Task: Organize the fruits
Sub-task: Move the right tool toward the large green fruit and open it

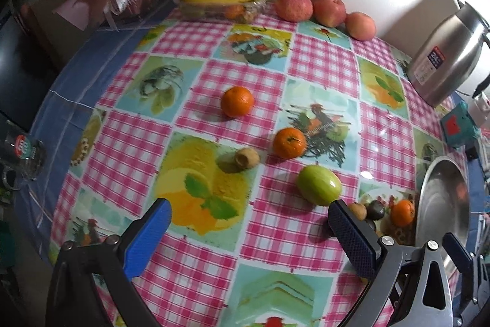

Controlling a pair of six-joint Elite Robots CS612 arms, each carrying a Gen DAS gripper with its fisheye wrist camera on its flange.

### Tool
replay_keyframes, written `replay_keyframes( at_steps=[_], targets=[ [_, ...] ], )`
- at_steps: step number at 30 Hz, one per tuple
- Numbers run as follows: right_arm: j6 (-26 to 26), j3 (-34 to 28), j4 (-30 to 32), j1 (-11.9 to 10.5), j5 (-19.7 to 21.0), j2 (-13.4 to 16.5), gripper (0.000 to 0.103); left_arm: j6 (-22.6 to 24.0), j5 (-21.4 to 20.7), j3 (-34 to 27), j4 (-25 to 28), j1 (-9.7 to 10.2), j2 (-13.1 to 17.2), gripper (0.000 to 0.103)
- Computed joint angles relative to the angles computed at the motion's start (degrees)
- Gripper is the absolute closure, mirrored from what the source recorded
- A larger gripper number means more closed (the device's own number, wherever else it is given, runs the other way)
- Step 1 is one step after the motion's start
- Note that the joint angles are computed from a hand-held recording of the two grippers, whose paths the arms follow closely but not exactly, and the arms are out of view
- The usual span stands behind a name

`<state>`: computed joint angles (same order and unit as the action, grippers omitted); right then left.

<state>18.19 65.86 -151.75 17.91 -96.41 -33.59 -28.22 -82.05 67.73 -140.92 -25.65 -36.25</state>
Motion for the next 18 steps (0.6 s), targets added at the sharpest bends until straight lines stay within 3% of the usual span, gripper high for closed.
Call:
replay_keyframes(
  at_steps=[10,14,18],
  targets=[
    [1.4,0.0,2.8,-0.4,1.5,0.1,0.001,1.4,-5.8,-2.3,3.6,0.03,2.0,0.000],
    [2.3,-0.4,5.3,-0.8,3.9,0.5,0.009,1.9,-9.0,-3.4,5.5,0.10,3.1,0.001],
    [2.6,-0.9,7.4,-0.9,5.1,1.0,0.009,1.6,-12.2,-3.8,5.9,0.22,3.7,0.002]
  ],
)
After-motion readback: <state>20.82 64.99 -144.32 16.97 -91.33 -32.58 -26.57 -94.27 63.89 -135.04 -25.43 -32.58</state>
